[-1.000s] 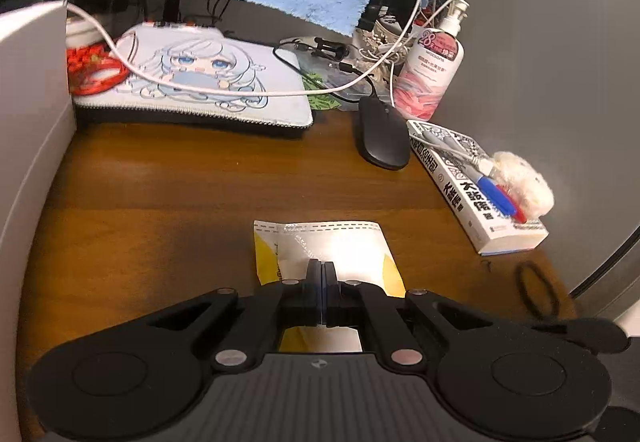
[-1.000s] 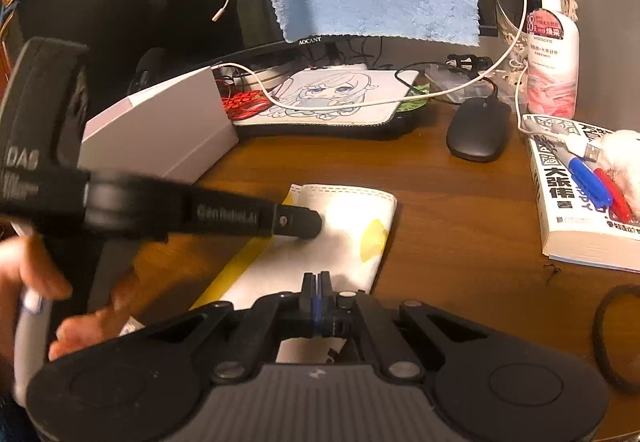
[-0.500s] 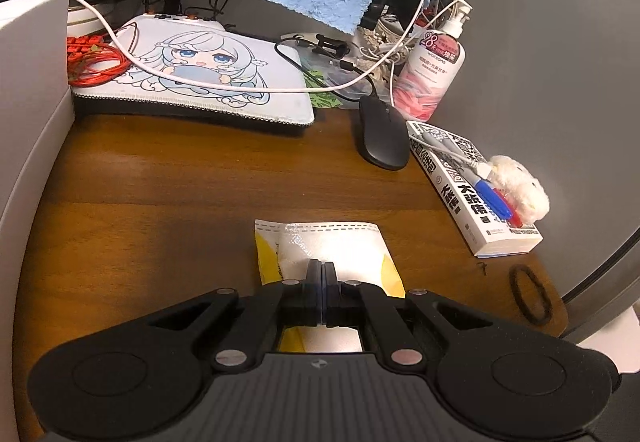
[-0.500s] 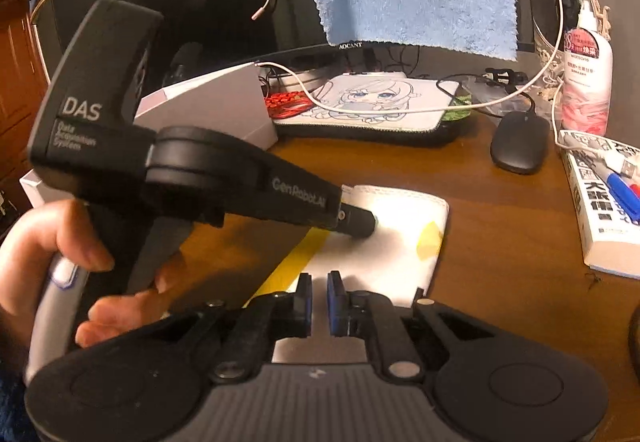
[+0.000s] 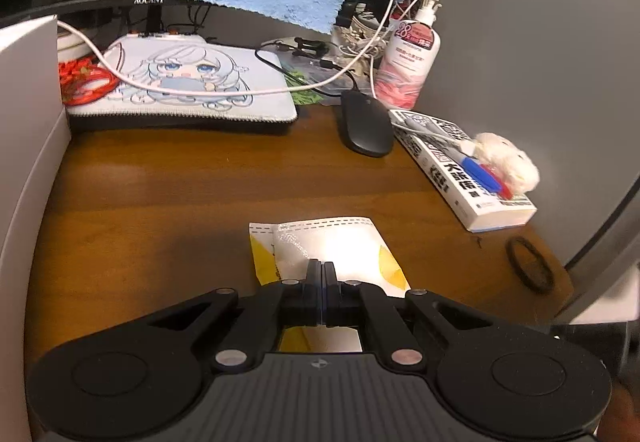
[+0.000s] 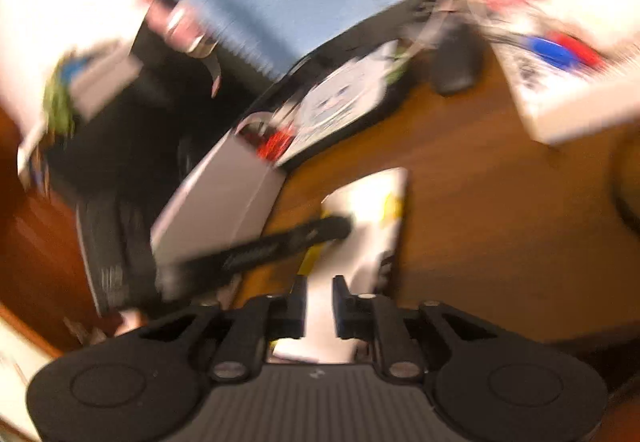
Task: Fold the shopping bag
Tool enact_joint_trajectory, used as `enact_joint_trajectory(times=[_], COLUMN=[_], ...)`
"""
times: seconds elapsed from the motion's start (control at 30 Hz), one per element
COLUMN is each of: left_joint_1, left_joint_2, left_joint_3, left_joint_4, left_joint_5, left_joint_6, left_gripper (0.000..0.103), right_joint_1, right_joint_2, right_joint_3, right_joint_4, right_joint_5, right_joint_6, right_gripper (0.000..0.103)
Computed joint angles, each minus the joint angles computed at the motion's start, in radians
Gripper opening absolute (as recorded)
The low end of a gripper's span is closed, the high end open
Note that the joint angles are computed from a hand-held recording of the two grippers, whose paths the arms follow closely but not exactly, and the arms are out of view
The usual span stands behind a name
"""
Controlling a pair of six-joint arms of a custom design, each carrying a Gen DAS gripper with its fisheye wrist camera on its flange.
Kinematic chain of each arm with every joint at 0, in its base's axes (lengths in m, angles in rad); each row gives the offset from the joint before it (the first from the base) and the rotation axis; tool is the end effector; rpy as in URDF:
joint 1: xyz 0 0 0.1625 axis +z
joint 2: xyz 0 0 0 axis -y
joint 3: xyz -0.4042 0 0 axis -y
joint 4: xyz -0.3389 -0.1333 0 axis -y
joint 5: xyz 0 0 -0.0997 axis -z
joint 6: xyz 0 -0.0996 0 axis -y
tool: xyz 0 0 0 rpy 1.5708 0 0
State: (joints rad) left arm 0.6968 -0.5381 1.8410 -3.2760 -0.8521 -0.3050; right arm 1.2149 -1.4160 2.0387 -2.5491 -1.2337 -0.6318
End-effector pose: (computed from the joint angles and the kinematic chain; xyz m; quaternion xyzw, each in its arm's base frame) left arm -0.3002 -0.5105 0.0129 0.1900 0.9001 -0.3470 0.1824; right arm -0.0058 -0.4927 0.3108 -0.1628 0.9570 -0.2318 0.0627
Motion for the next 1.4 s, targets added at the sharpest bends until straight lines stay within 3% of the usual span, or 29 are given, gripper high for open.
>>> enact_joint_trajectory(times=[0.07, 0.33, 0.73, 0.93, 1.0, 1.1, 1.17, 1.23, 1.3, 1.4], left_joint_1=[0.001, -0.02, -0.01, -0.006, -0.001, -0.016, -0.038, -0.059, -0.066, -0.029], left_joint_2=[-0.011, -0.043, -0.077, -0.083, -0.09, -0.106, -0.116, -0.124, -0.134, -0.151], left_joint_3=[0.021, 0.09, 0.152, 0.179, 0.194, 0.224, 0.25, 0.273, 0.293, 0.296], left_joint_4=[-0.012, -0.023, -0.059, -0.104, -0.132, -0.184, -0.239, -0.293, -0.346, -0.397], left_joint_5=[-0.023, -0.07, -0.183, -0.223, -0.253, -0.253, -0.226, -0.195, -0.193, -0.299], left_joint_6=[-0.004, -0.017, -0.099, -0.108, -0.106, -0.105, -0.095, -0.087, -0.082, -0.084], left_gripper=[0.003, 0.003, 0.003, 0.002, 0.002, 0.017, 0.05, 0.064, 0.067, 0.078], right_joint_1=[-0.039, -0.12, -0.128, -0.113, -0.123, -0.133, -0.137, -0.149, -0.159, -0.172], right_joint_2=[-0.001, -0.021, 0.037, 0.06, 0.055, 0.038, 0.02, 0.001, -0.01, -0.019], right_joint_3=[-0.033, -0.081, -0.086, -0.078, -0.069, -0.066, -0.063, -0.061, -0.071, -0.103], right_joint_4=[0.051, 0.287, 0.339, 0.299, 0.299, 0.326, 0.341, 0.36, 0.39, 0.471], right_joint_5=[0.046, 0.098, 0.125, 0.098, 0.11, 0.131, 0.145, 0.173, 0.219, 0.297], right_joint_6=[0.067, 0.128, 0.153, 0.165, 0.153, 0.112, 0.072, 0.037, 0.01, -0.063], right_gripper=[0.035, 0.035, 0.034, 0.011, 0.01, 0.008, 0.007, 0.007, 0.007, 0.007])
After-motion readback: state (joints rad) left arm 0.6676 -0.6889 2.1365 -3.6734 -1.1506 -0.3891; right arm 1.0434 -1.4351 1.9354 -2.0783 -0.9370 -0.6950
